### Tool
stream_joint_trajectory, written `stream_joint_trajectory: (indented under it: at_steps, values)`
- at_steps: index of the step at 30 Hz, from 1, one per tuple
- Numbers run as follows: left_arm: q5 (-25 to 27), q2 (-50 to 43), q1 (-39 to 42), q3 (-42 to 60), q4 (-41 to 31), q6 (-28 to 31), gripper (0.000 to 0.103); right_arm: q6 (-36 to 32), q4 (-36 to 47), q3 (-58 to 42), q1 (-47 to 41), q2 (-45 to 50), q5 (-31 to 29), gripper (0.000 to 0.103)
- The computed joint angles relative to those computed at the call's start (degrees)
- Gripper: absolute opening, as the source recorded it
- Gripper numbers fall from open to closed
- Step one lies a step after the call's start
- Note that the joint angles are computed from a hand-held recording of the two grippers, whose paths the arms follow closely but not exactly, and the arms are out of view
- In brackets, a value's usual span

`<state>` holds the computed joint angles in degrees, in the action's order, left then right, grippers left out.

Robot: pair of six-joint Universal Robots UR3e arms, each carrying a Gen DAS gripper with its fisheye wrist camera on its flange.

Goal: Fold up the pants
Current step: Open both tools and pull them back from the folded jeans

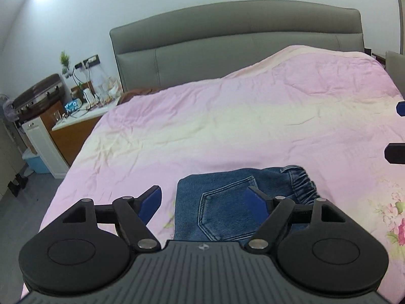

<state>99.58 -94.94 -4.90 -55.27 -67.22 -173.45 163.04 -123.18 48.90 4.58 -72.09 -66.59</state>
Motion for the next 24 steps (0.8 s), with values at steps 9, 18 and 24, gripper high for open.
stream_joint_trajectory:
  at_steps: [9,18,24]
  values:
    - [19.14,5.51,-19.36,-9.69,11.52,-7.02,0.093,0.99,-15.35,37.39,-7.41,-31.45,7.48,0.098]
    - [28.5,10.4,-29.83,-20.24,8.43,-19.24,0.093,3.38,-14.3,60.1,-17.58,-56.34,14.31,0.098]
    - [29.69,13.04,-31.32,-25.64,5.48,-27.08,0.093,5.04,-17.46,67.76,-17.34,-60.12,12.64,0.098]
